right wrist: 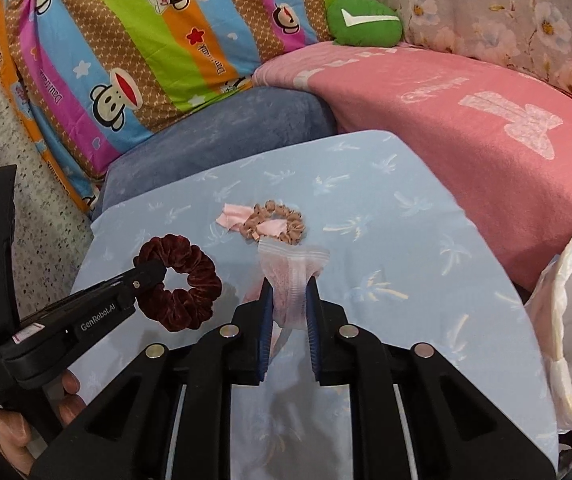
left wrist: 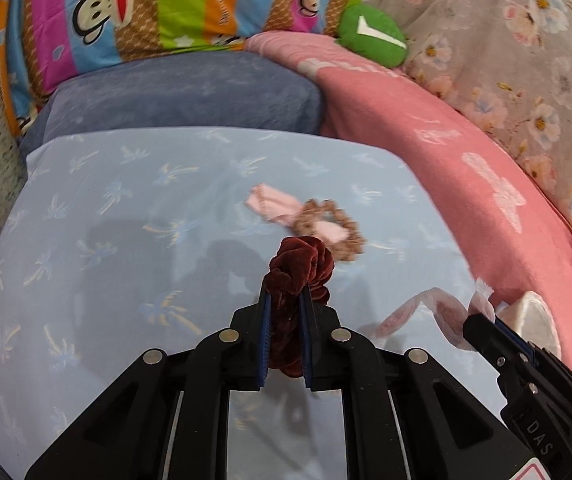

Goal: Collect trash
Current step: 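Carry the scrunchie and pink packets over the white bin with both grippers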

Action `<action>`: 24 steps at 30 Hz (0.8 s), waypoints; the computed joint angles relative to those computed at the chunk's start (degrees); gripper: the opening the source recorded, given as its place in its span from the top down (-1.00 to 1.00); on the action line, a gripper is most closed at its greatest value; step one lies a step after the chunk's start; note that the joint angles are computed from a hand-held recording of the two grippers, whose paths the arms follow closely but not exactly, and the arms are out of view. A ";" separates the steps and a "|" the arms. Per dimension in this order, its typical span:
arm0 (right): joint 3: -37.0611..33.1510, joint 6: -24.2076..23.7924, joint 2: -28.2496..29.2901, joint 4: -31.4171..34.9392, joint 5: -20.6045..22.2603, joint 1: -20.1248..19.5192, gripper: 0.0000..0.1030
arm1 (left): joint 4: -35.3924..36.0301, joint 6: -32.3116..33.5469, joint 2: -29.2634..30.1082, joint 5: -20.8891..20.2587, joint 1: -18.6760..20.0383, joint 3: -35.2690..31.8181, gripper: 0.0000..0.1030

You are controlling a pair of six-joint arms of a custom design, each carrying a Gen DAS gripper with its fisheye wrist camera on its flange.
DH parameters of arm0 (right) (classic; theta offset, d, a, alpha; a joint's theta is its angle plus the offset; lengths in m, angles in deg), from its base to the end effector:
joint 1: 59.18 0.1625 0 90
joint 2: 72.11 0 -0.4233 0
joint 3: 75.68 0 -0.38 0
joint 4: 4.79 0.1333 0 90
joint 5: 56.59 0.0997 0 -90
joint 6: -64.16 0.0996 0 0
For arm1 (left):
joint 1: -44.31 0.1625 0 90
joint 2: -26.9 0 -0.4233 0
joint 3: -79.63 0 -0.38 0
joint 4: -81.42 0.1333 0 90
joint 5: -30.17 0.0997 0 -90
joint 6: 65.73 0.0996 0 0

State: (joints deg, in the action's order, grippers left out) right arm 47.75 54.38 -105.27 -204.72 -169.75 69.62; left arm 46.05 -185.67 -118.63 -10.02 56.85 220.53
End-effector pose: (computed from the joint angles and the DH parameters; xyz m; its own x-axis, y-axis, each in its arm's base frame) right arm 0.3724 -0.3130 -0.0387 -0.6876 -0.5908 0.4221 -0.7173 0.6429 -0.2686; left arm 0.0019 -0.2141 0.3151 -0.7589 -0.4987 -0.4187 0.0604 0.5863 -0.8078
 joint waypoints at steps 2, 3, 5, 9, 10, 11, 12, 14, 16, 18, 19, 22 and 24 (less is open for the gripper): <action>1.25 -0.30 -2.00 -1.32 -0.27 -0.05 0.70 | -3.40 1.19 3.15 0.32 -1.02 0.38 0.81; 1.73 -0.32 -2.77 -1.91 -0.38 -0.05 0.70 | -5.33 1.79 4.84 0.55 -1.58 0.59 0.81; 2.92 -0.62 -4.56 -3.46 -0.75 -0.14 0.70 | -9.50 3.48 7.93 1.21 -2.27 0.95 0.81; 5.35 -1.36 -8.58 -6.50 -1.75 -0.59 0.70 | -20.57 9.18 15.43 3.33 -2.33 1.66 0.81; 5.98 -1.53 -9.68 -7.25 -2.00 -0.82 0.70 | -23.56 10.87 17.29 3.83 -2.24 1.93 0.81; 6.47 -1.63 -10.49 -7.81 -2.19 -0.99 0.70 | -26.52 12.68 19.10 4.31 -2.18 2.06 0.81; 7.24 -1.89 -11.65 -8.69 -2.42 -1.30 0.70 | -29.06 14.26 20.55 4.73 -2.15 2.19 0.81; 8.39 -2.38 -13.53 -9.98 -2.95 -1.83 0.70 | -35.97 18.50 24.64 5.73 -1.76 2.48 0.81; 9.55 -2.99 -15.42 -11.27 -3.76 -2.52 0.70 | -43.14 23.16 28.19 6.54 -1.17 2.91 0.81; 10.61 -3.08 -17.02 -12.38 -4.31 -3.18 0.70 | -50.29 27.81 31.64 7.01 -0.75 3.39 0.81; 11.15 -3.19 -17.84 -13.07 -4.66 -3.62 0.70 | -54.54 30.59 33.78 7.22 -0.36 3.59 0.81; 12.78 -3.47 -20.22 -14.58 -5.29 -4.95 0.70 | -66.04 38.15 39.33 7.25 0.82 4.17 0.81; 13.74 -3.70 -21.78 -15.23 -5.68 -6.13 0.70 | -73.08 42.43 43.30 6.92 1.55 4.29 0.81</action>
